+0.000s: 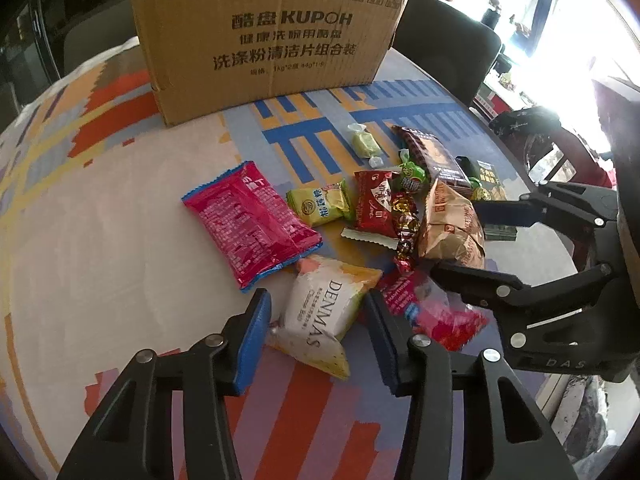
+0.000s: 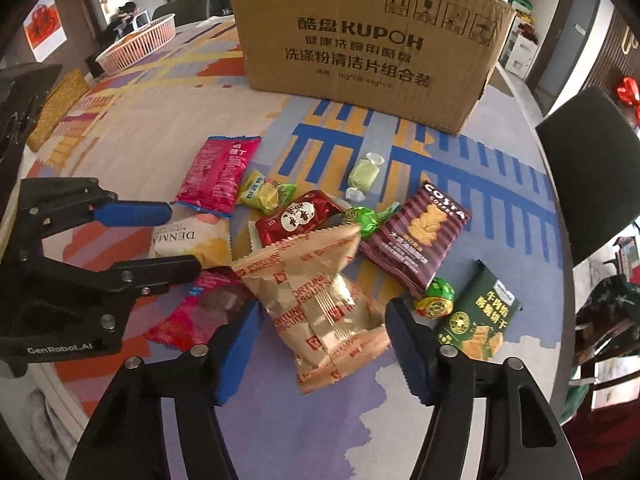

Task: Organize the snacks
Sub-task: 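Grasp the gold Fortune Biscuits bag with the right tool while the left grasps the white Denmas bag, then carry both bags over the cardboard box and open both tools to drop them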

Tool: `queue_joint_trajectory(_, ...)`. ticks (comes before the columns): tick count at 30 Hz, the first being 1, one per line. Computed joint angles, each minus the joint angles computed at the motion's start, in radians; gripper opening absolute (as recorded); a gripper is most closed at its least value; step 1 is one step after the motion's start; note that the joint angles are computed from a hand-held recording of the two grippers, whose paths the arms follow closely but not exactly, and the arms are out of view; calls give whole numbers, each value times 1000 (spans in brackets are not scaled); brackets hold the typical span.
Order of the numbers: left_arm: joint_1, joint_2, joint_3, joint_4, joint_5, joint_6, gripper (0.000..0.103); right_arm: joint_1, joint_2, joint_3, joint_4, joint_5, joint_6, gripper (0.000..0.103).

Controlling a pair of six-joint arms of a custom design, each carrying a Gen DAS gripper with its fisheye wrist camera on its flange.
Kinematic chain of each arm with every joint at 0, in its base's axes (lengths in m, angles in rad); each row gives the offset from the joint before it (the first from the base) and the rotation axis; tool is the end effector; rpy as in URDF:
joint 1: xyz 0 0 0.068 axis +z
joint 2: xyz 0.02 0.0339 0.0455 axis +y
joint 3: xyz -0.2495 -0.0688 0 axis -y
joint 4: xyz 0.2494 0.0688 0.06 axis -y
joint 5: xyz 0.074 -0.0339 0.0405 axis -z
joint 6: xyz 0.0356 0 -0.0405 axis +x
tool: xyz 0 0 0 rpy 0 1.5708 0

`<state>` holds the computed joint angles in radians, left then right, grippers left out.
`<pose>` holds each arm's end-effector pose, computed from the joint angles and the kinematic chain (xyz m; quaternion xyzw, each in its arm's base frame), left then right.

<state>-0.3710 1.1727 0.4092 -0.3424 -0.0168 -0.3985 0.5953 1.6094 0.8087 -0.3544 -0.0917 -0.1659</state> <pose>0.1811 -0.0698 0.1164 -0.0153 0.9730 -0.0789 0.2166 0.2387 0.1656 0.1254 -0.3719 0.9040 0.0877 0.1918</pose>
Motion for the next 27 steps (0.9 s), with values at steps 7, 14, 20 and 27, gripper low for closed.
queue_joint_trajectory(7, 13, 45, 7, 27, 33, -32, 37, -13, 43, 30, 3, -30, 0, 51)
queue_joint_trajectory(14, -34, 31, 16, 11, -1, -82, 32, -33, 26, 18, 18, -60, 13, 41)
queue_joint_trajectory(20, -103, -87, 18, -76, -80, -141, 31, -33, -68, -34, 20, -73, 26, 40)
queue_joint_trajectory(27, -147, -210, 47, -179, -147, -180, 30, -22, -199, -67, 3, -68, 46, 40)
